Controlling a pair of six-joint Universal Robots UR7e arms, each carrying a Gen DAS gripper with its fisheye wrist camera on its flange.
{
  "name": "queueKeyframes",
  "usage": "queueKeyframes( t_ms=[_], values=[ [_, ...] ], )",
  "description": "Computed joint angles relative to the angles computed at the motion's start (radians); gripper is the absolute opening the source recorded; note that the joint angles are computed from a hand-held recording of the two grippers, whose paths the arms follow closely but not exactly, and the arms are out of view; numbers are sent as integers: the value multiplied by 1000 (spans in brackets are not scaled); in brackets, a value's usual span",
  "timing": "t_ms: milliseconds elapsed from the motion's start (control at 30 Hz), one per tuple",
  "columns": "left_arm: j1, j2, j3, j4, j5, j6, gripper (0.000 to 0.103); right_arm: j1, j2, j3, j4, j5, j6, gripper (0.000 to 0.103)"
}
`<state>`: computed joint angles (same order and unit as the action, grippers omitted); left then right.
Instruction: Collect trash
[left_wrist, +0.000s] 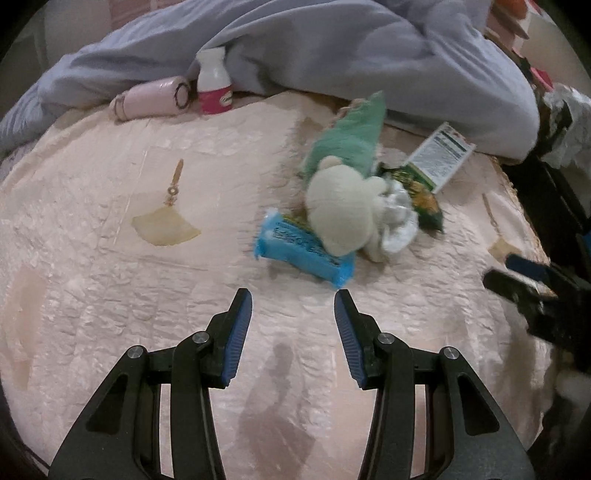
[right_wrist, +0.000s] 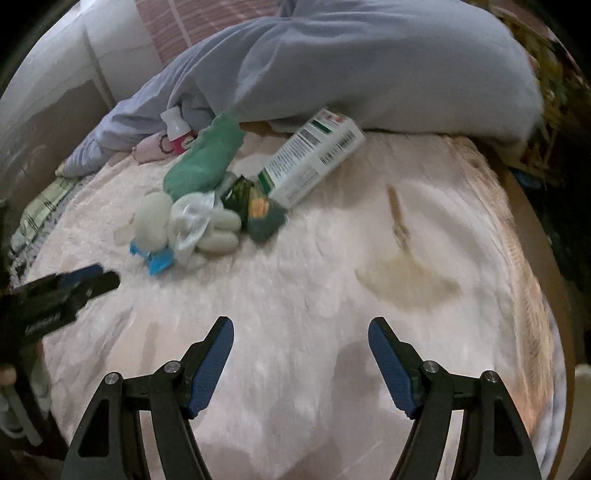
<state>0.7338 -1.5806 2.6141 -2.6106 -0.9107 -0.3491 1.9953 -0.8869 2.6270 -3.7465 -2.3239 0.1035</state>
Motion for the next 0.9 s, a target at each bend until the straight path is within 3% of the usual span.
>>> queueKeyframes(
  t_ms=[133, 200, 400, 433, 500, 567, 600, 700, 900],
  values=[
    [76, 49, -32, -85, -46, 55, 45, -45, 17, -93, 58, 2, -89, 73],
    [113, 86, -53, -139, -64, 84, 51, -65, 30, -139, 89, 1, -131, 73],
    [171, 171, -97, -239, -104, 161, 51, -111, 72, -241, 128, 53, -224, 72],
    [178, 185, -104, -247, -112, 175, 51, -113, 81, -252, 125, 59, -238, 69],
    [196, 212, -124, -241, -135, 197, 51, -115, 98, -273, 127, 59, -260, 46],
    [216, 224, -133, -254, -175, 214, 50, -114, 104, -283, 138, 54, -255, 37],
    [223, 224, -135, -255, -195, 219, 43, -113, 100, -277, 133, 63, -254, 26],
    [240, 191, -134, -221, -267, 226, 31, -107, 69, -231, 125, 102, -234, 24],
    [208, 49, -99, -45, -337, 218, 25, -45, -19, -66, 78, 108, -142, 23]
  ],
)
